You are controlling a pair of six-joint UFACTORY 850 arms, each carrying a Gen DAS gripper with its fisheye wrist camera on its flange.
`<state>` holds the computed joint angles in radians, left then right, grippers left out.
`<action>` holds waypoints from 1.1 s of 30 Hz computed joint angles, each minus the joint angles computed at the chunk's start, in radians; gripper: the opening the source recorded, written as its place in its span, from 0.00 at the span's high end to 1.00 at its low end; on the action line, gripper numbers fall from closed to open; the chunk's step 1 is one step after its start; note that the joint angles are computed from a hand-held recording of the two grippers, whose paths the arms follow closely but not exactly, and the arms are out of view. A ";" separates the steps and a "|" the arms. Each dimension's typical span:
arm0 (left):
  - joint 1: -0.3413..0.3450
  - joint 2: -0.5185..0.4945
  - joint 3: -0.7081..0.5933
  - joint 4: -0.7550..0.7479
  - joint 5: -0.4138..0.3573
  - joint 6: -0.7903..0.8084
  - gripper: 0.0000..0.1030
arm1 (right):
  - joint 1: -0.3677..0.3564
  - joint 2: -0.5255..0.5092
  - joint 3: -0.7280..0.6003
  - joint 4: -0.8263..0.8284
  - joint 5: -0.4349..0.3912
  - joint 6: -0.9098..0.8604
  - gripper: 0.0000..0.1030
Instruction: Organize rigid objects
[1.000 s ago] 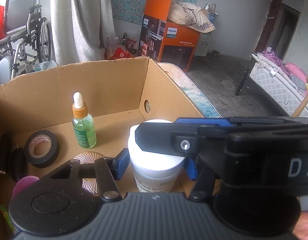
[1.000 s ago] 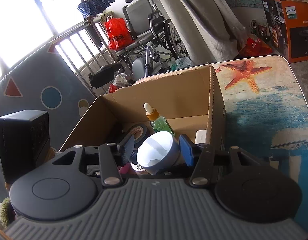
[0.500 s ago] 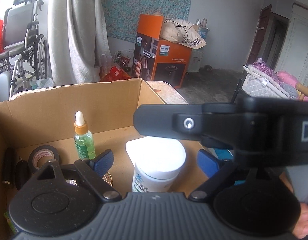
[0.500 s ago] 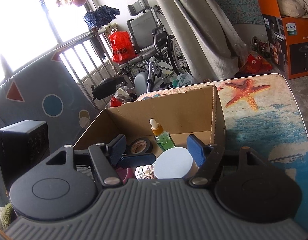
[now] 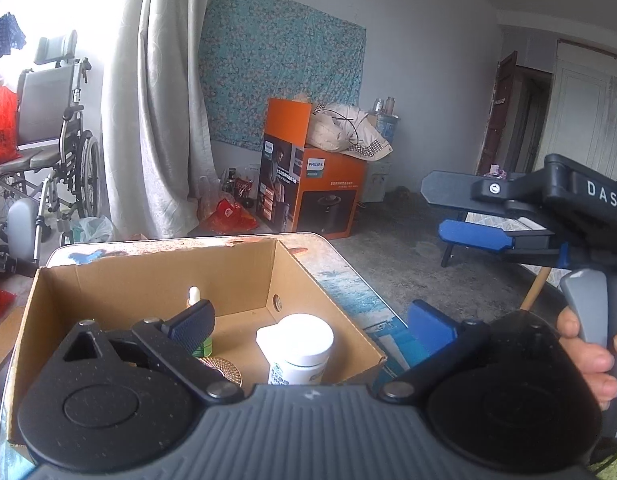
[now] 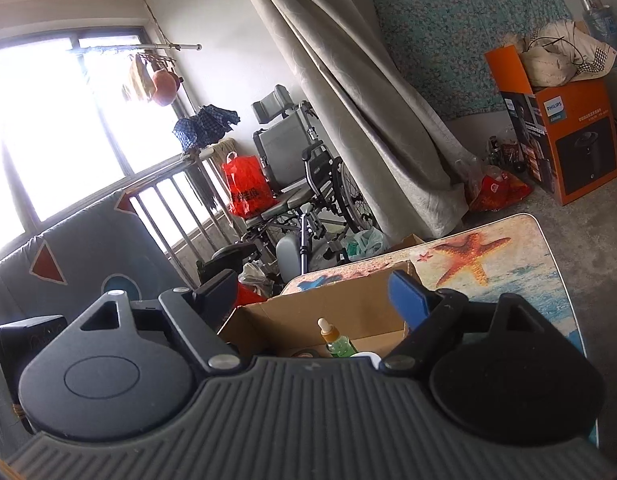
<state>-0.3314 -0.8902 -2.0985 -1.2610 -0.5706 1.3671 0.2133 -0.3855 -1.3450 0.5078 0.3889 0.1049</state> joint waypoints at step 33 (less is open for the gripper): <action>0.016 0.128 0.237 0.552 0.410 -0.620 0.00 | 0.245 -0.169 -0.193 1.208 0.263 -1.187 0.01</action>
